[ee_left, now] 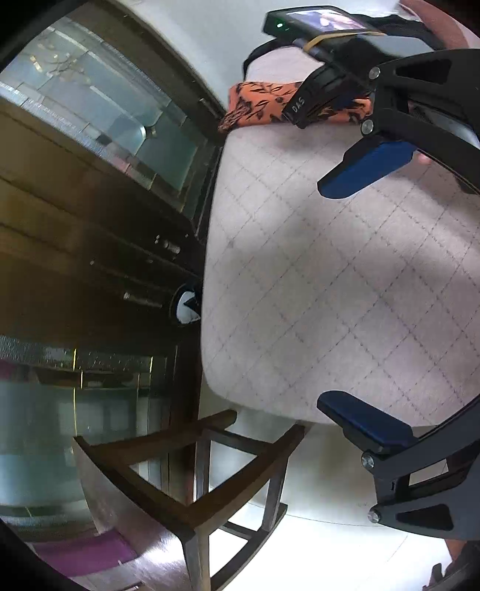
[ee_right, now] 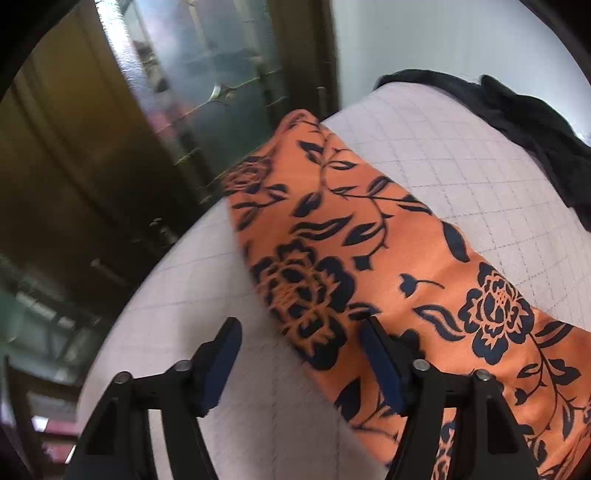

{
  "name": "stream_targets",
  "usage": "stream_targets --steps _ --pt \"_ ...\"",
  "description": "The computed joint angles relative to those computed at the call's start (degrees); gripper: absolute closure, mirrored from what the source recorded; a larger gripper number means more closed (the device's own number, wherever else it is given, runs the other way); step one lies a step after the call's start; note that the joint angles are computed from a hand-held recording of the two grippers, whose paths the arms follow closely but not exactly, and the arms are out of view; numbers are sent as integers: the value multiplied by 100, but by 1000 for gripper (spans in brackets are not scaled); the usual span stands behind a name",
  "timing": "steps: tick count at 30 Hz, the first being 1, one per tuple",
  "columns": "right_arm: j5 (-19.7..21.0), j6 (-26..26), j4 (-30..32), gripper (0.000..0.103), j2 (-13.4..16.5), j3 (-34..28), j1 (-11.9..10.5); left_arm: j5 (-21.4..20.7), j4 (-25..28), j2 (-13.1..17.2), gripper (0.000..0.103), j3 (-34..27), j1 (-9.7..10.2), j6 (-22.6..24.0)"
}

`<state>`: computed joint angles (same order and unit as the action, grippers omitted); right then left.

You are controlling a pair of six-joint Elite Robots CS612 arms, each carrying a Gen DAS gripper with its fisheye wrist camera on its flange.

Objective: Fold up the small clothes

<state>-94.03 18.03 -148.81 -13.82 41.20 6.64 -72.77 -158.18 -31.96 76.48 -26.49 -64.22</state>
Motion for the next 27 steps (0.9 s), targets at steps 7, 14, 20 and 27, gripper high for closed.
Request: stream_targets --steps 7,14,20,27 --pt "-384 -109 -884 95 -284 681 -59 -229 -118 -21 0 62 0 -32" --pt "87 677 -3433 95 -1354 2783 -411 -123 -175 -38 0 75 -100 199" --pt "226 1592 -5250 95 -2254 4708 -852 -225 -134 8 0 -29 -238 742" --pt "-141 2780 -6435 95 -2849 6843 -1453 -446 -167 99 0 -178 -480 1865"
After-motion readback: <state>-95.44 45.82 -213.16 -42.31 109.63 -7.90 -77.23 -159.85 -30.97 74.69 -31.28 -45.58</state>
